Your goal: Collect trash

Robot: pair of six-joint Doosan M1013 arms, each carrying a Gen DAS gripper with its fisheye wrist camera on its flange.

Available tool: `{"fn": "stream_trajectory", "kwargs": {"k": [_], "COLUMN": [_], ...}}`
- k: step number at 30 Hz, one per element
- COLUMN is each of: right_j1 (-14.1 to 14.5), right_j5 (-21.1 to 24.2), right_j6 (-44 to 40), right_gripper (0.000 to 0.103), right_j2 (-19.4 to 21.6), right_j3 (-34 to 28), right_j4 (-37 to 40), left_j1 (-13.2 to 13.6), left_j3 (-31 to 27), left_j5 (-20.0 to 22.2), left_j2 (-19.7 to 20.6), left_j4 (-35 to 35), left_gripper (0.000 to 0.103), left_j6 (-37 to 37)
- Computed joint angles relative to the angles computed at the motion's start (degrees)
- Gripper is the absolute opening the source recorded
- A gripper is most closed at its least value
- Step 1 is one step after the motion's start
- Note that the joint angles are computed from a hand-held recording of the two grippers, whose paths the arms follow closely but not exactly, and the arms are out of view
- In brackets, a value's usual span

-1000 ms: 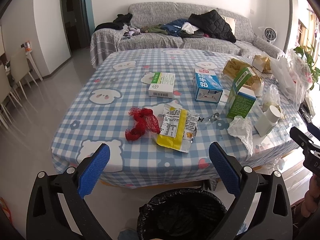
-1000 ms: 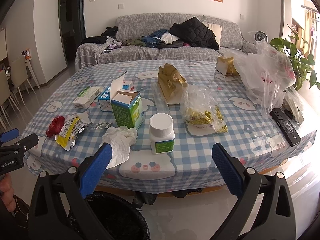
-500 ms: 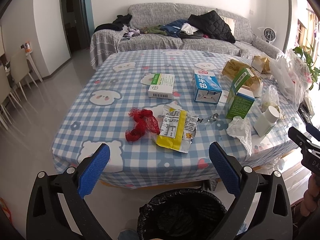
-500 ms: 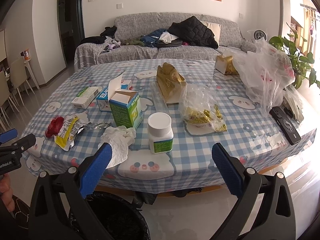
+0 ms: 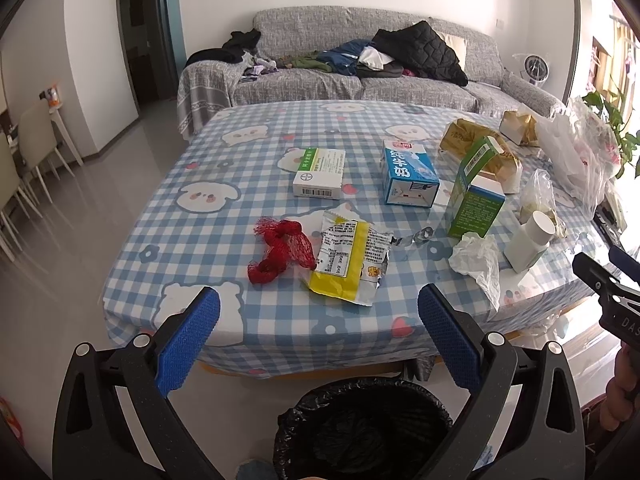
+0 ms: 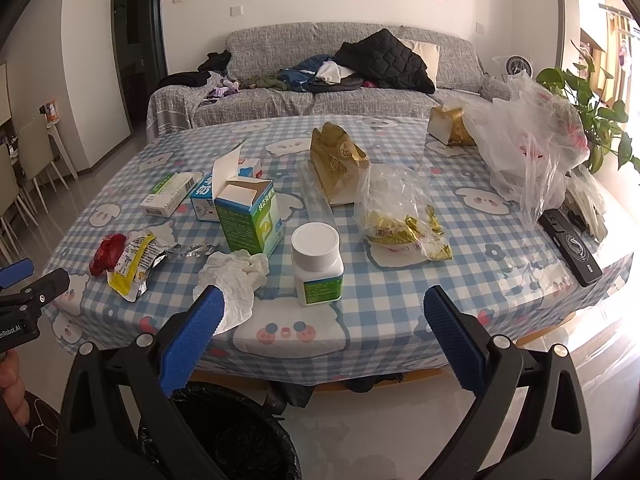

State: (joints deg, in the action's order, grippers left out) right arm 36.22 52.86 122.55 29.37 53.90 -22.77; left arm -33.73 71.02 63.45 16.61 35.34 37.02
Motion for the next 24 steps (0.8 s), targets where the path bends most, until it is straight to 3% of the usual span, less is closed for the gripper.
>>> {"fn": "stream_trajectory", "kwargs": {"k": [24], "right_j1": [0.0], "right_j5": [0.1], "right_j6": [0.0], "right_gripper": [0.096], "right_j2": [0.0], "right_j3": [0.0], "right_j4": [0.1], "left_j1": [0.3], "left_j3": [0.1], "left_j5": [0.3], "left_j2": [0.2], "left_j4": [-0.7], "left_gripper": [0.097], "left_j6": [0.2]}}
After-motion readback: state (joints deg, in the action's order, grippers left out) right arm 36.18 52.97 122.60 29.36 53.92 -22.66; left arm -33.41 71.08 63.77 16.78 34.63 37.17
